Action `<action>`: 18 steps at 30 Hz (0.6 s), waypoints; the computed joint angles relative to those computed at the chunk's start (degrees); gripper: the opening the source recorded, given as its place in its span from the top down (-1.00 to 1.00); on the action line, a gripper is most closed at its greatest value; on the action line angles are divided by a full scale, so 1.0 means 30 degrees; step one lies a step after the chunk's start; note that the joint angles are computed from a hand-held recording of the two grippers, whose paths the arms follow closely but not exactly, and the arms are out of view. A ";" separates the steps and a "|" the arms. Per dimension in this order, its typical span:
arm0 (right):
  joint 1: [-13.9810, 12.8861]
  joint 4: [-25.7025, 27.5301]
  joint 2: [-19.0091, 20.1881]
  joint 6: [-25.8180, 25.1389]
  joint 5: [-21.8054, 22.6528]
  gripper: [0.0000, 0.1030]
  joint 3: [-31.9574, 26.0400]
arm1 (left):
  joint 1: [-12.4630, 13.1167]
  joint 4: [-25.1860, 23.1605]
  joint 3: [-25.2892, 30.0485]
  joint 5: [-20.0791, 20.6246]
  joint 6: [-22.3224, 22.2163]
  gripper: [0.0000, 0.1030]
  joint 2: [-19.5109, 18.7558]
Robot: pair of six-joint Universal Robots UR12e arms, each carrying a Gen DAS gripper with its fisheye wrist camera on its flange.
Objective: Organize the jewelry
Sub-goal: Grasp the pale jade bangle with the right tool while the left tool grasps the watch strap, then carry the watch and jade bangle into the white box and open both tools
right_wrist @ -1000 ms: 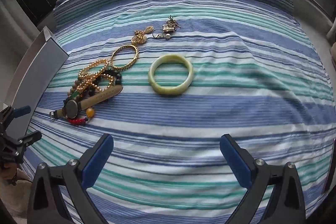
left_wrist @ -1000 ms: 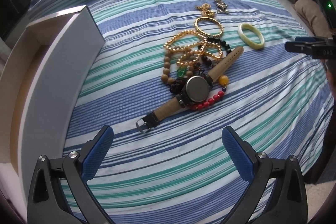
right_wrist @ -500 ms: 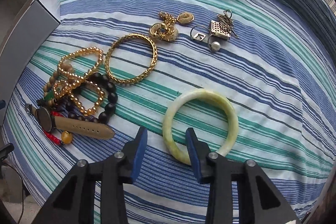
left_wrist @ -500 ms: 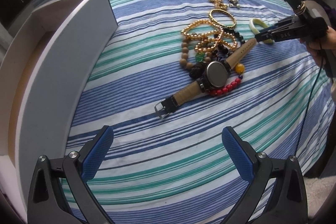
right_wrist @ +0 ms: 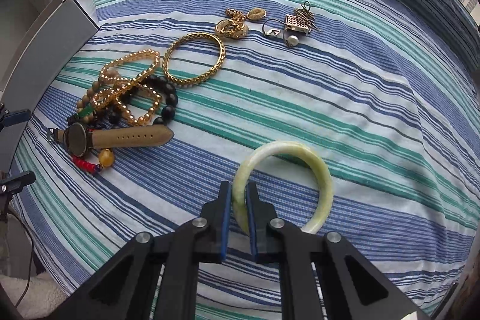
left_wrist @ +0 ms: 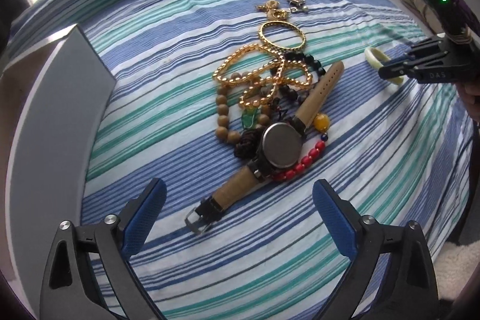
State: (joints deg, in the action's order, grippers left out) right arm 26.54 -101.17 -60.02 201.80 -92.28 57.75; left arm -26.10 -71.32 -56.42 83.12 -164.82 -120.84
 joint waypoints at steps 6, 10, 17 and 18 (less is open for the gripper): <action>0.0244 -0.1643 -0.1238 0.1082 0.0737 0.80 0.2103 | 0.0381 -0.1510 0.0628 -0.2148 0.0233 -0.08 -0.0660; 0.0221 -0.1574 -0.1227 0.1186 0.0927 0.80 0.1945 | 0.0514 -0.2133 0.0182 -0.3388 0.0758 0.70 -0.0230; 0.0078 -0.1867 -0.2103 0.1452 0.1850 0.79 0.2895 | 0.0848 -0.2386 -0.1646 -0.4596 -0.0207 0.79 0.1256; 0.0111 -0.1787 -0.2151 0.1411 0.1981 0.79 0.2925 | 0.0894 -0.2393 -0.1974 -0.4642 -0.0294 0.80 0.1537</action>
